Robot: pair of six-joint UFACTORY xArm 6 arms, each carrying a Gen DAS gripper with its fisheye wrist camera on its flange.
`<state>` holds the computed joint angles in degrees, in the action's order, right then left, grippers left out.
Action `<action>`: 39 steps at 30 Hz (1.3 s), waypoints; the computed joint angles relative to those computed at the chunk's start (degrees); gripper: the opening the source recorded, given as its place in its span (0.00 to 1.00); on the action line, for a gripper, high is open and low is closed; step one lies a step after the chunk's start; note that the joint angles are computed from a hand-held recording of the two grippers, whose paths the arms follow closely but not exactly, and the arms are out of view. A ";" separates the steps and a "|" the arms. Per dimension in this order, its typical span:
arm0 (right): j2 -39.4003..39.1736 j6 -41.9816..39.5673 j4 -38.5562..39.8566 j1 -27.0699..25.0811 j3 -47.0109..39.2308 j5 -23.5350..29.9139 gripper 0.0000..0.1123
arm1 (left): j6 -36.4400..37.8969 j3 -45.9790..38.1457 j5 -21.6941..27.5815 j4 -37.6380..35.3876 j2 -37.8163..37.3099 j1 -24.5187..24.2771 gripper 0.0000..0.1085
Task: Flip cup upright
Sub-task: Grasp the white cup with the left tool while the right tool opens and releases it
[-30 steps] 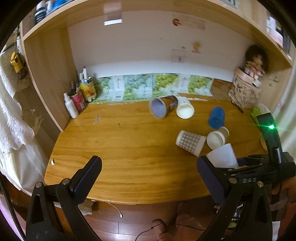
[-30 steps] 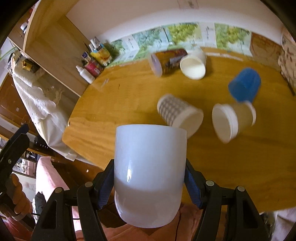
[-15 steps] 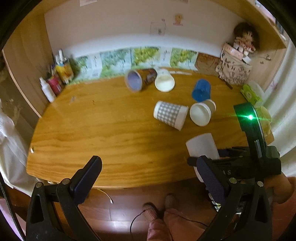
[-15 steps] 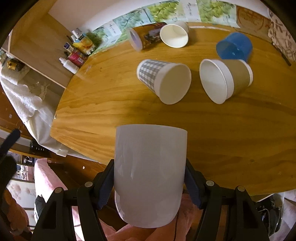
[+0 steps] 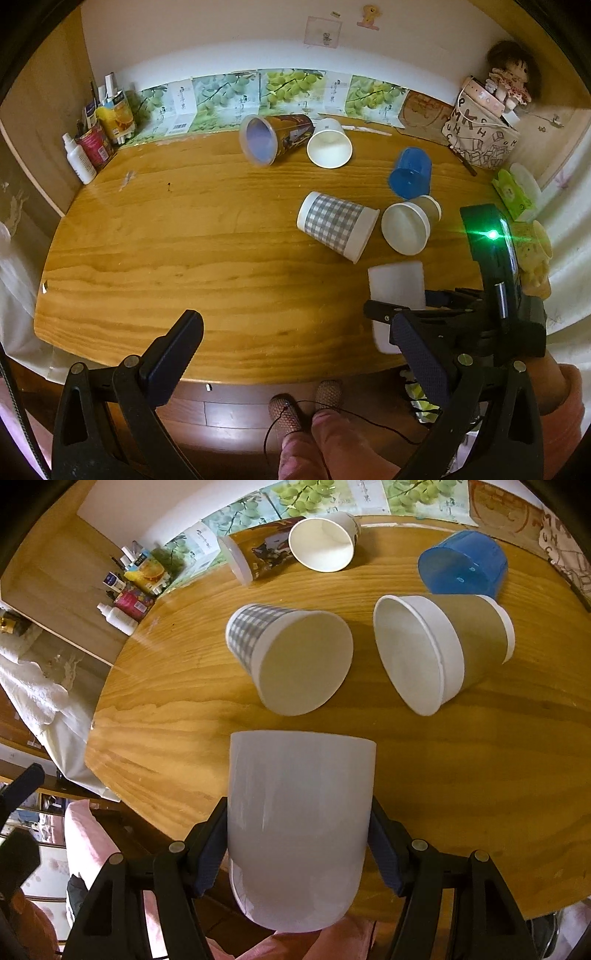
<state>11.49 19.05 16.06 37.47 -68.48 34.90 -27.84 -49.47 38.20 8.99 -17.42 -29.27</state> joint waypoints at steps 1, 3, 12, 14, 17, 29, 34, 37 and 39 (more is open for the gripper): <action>0.32 0.11 -0.06 -0.13 -0.30 0.13 0.62 | -0.47 -0.34 -0.01 0.47 0.40 -0.09 0.94; 0.65 -0.80 1.49 -0.46 -0.42 -0.22 0.62 | -1.06 -1.80 0.81 0.71 1.86 -0.05 0.94; 0.96 -2.80 3.68 -0.32 -0.77 -1.22 0.62 | 1.87 -5.22 1.37 -3.89 5.29 0.94 0.94; 0.80 -2.92 3.77 -0.30 -0.77 -1.32 0.62 | 2.76 -5.94 1.64 -4.91 5.99 1.20 0.94; 0.47 -3.29 4.17 -0.19 -0.54 -1.67 0.64 | 4.87 -7.25 2.72 -7.24 7.28 1.59 0.94; -4.92 -1.96 -0.08 0.69 5.51 -8.04 0.67 | 11.99 -12.39 6.52 -16.08 13.18 1.98 0.94; -8.47 -0.04 -5.03 1.05 10.43 -12.52 0.67 | 12.69 -14.17 7.88 -18.14 15.62 1.08 0.94; -11.00 2.30 -9.70 1.17 14.46 -16.92 0.68 | 12.18 -15.35 9.01 -18.68 17.19 0.53 0.94; -12.27 5.07 -14.56 1.01 16.61 -19.52 0.68 | 11.89 -15.82 9.44 -19.77 18.06 0.24 0.94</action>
